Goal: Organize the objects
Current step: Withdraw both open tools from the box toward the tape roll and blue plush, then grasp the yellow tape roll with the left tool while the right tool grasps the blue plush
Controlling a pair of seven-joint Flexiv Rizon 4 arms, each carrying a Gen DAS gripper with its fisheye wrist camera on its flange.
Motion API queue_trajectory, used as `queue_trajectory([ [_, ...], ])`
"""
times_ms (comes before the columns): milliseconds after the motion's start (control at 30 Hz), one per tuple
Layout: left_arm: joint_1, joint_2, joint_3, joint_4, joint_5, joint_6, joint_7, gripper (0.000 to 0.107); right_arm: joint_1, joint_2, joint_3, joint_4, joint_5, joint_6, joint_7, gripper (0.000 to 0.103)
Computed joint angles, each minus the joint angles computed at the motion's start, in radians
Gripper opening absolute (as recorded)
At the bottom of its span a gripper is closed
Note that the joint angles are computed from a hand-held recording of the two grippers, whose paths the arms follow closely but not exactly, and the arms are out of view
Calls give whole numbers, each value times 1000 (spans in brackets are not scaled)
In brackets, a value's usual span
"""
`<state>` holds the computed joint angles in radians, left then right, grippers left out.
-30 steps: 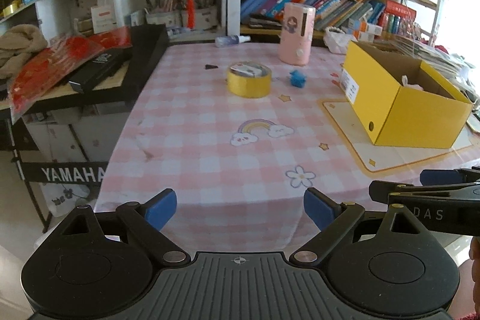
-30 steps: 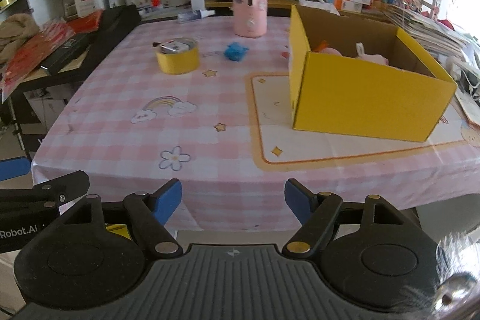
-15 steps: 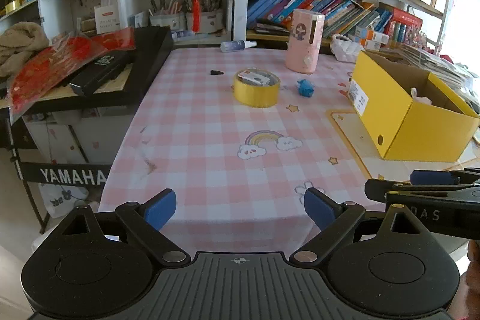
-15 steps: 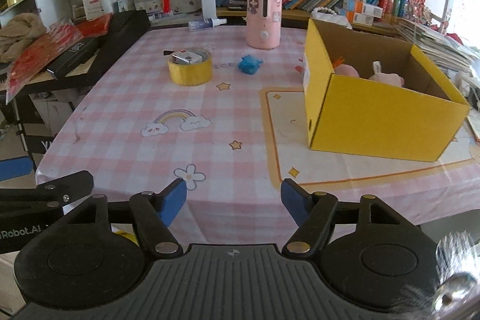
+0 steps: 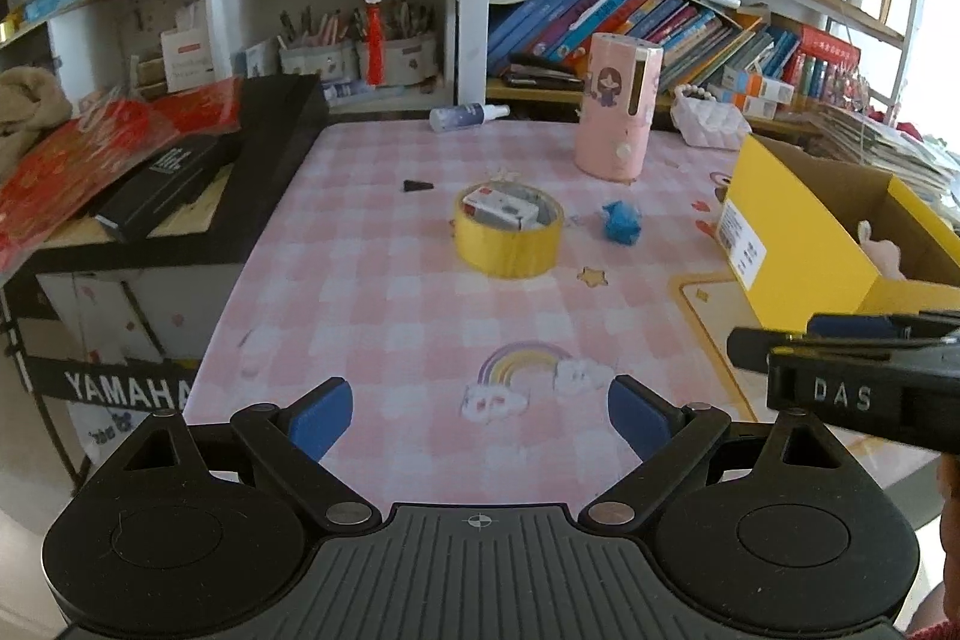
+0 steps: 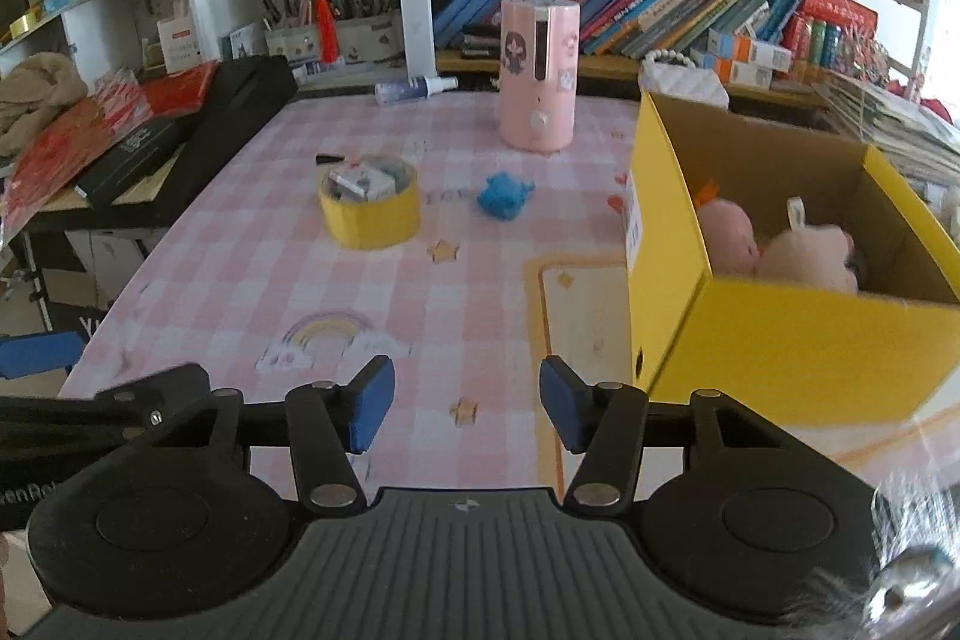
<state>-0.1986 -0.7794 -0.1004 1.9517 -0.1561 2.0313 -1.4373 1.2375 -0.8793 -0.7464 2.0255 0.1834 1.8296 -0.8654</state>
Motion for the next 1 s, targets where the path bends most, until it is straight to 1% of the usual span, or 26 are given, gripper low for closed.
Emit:
queue_trajectory([
  [167, -45, -31, 35, -83, -51, -43, 17, 94, -104, -9, 47, -85, -43, -7, -19, 52],
  [267, -83, -52, 72, -136, -97, -72, 29, 94, -168, -17, 82, -141, -68, -11, -29, 51],
  [467, -145, -107, 143, -252, -173, -146, 54, 94, -300, -35, 162, -270, -136, -53, -24, 48],
  [533, -155, -129, 157, -293, -182, -169, 61, 94, -345, -44, 189, -322, -163, -86, -7, 48],
  [700, -144, -189, 149, -407, -160, -230, 89, 94, -474, -71, 285, -452, -255, -188, 54, 47],
  [767, -152, -217, 160, -458, -156, -254, 95, 95, -517, -90, 316, -507, -297, -238, 72, 45],
  [833, -163, -248, 176, -514, -156, -283, 96, 98, -571, -107, 366, -566, -335, -291, 80, 44],
  [900, -175, -284, 198, -575, -158, -309, 89, 99, -630, -125, 430, -632, -368, -354, 83, 44],
  [1000, -163, -329, 195, -663, -135, -364, 98, 100, -703, -161, 508, -730, -404, -434, 93, 44],
])
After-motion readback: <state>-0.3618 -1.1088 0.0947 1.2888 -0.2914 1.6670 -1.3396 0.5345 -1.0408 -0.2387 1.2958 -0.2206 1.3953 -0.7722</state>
